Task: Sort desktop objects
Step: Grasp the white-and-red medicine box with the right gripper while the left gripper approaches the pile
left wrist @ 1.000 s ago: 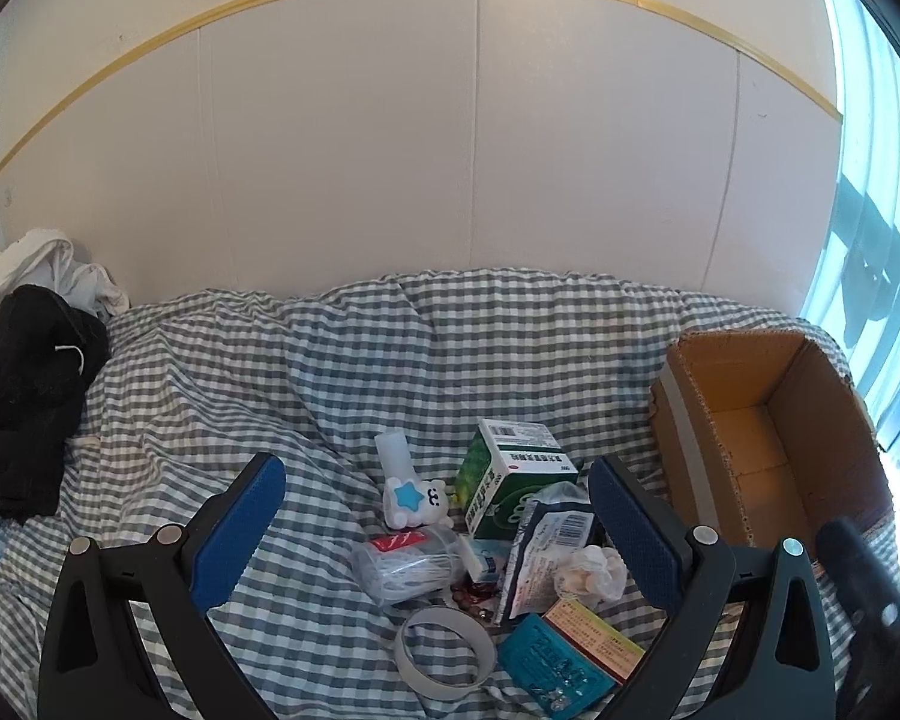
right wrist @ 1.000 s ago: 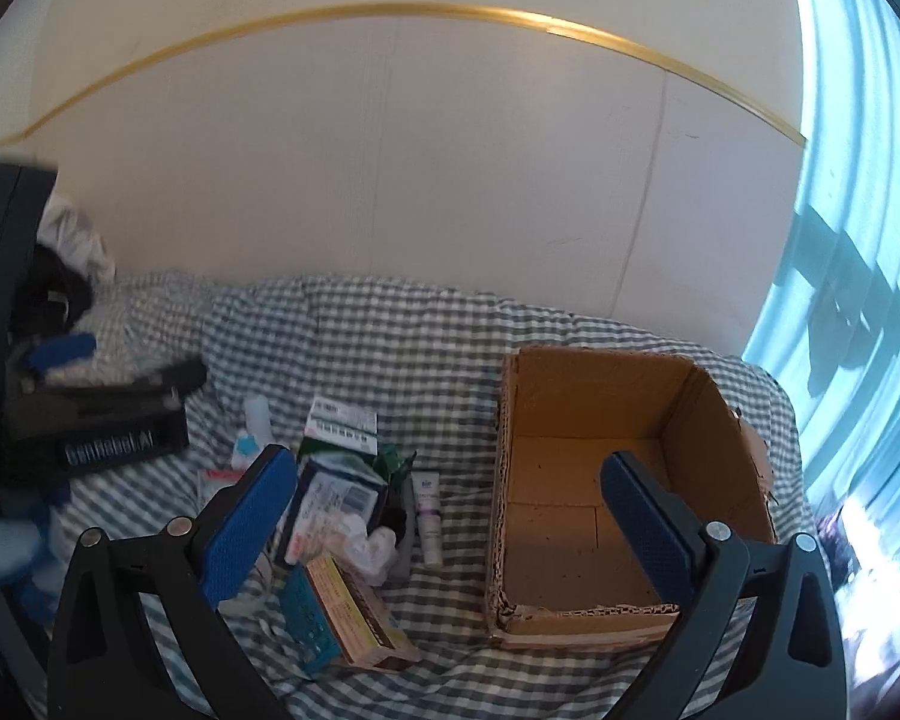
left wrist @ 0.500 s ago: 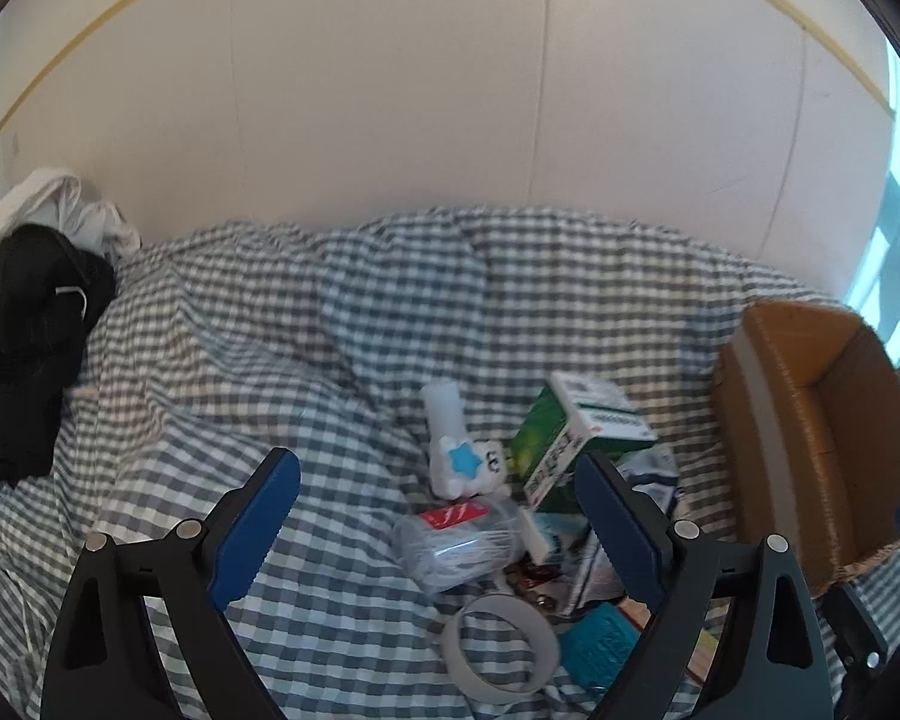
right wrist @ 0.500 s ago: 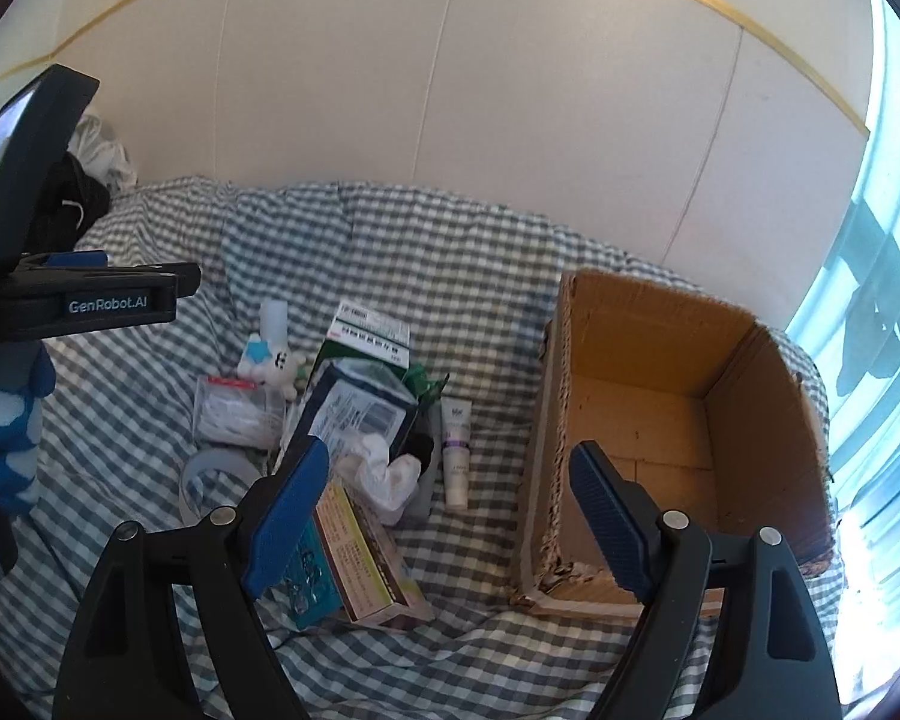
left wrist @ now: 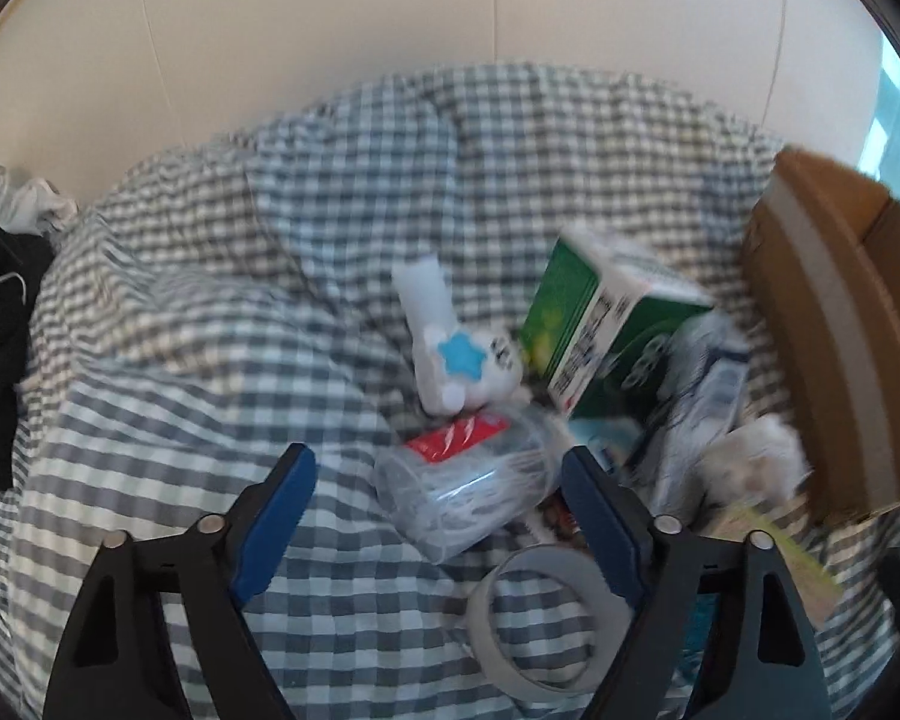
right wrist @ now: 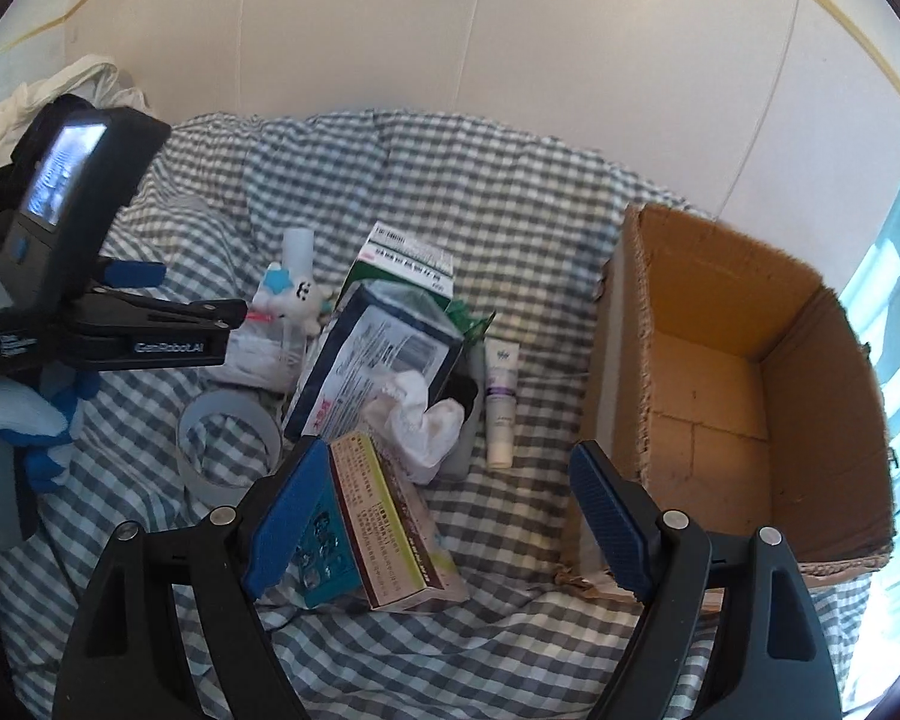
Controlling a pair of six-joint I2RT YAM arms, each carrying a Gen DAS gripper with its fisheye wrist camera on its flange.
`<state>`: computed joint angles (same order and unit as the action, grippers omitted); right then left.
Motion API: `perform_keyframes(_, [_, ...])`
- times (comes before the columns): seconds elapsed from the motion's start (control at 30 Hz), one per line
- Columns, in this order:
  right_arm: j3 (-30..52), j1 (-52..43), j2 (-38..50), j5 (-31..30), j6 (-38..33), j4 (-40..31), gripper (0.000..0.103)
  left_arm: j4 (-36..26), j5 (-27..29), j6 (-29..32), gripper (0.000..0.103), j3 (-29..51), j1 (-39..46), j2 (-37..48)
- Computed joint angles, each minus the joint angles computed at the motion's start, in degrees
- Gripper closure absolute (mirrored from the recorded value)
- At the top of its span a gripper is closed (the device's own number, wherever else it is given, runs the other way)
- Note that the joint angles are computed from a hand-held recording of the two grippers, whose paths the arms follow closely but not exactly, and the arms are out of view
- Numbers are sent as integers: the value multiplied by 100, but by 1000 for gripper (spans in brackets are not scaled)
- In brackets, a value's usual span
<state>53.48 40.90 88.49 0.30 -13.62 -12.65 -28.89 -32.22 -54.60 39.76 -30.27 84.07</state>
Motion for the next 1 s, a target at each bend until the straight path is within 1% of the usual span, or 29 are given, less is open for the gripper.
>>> perform_keyframes(0.17, [57, -27, 292, -166, -75, -28, 20, 534, 245, 390, 20, -227, 243, 206])
perform_keyframes(0.23, [111, -37, 443, -209, -133, -59, 20, 753, 376, 873, 20, -175, 253, 524])
perform_keyframes(0.37, [255, -95, 721, -258, -171, -152, 20, 928, 440, 1248, 20, -43, 364, 903])
perform_keyframes(0.43, [335, -140, 849, -298, -184, -207, 20, 960, 358, 1446, 19, 36, 427, 1018])
perform_keyframes(0.47, [378, -169, 939, -339, -199, -238, 20, 1032, 354, 1550, 18, 33, 458, 1037])
perform_keyframes(0.5, [413, -184, 1010, -352, -208, -254, 20, 1049, 347, 1636, 10, 86, 486, 1119])
perform_keyframes(0.53, [446, -184, 1089, -348, -230, -277, 20, 1017, 309, 1689, 5, 169, 495, 1251])
perform_keyframes(0.67, [398, -42, 1179, -88, -415, -202, 20, 1254, 551, 1964, 5, 249, 544, 1616])
perform_keyframes(0.73, [392, 12, 1201, 6, -486, -236, 20, 1311, 619, 2037, 8, 305, 543, 1757])
perform_keyframes(0.83, [382, 77, 1213, 77, -591, -300, 20, 1351, 561, 2043, 10, 332, 505, 1808])
perform_keyframes(0.87, [368, 99, 1182, 81, -635, -327, 22, 1366, 564, 2037, 10, 321, 506, 1791])
perform_keyframes(0.9, [362, 107, 1172, 56, -665, -349, 32, 1388, 566, 2030, 11, 302, 504, 1764])
perform_keyframes(0.93, [393, 107, 1184, -16, -698, -440, 37, 1399, 576, 2021, 12, 284, 509, 1745])
perform_keyframes(0.97, [417, 111, 1207, -47, -701, -498, 46, 1385, 583, 2009, 14, 277, 503, 1713])
perform_keyframes(1.0, [438, 127, 1240, -22, -712, -559, 50, 1382, 587, 2000, 17, 261, 500, 1664])
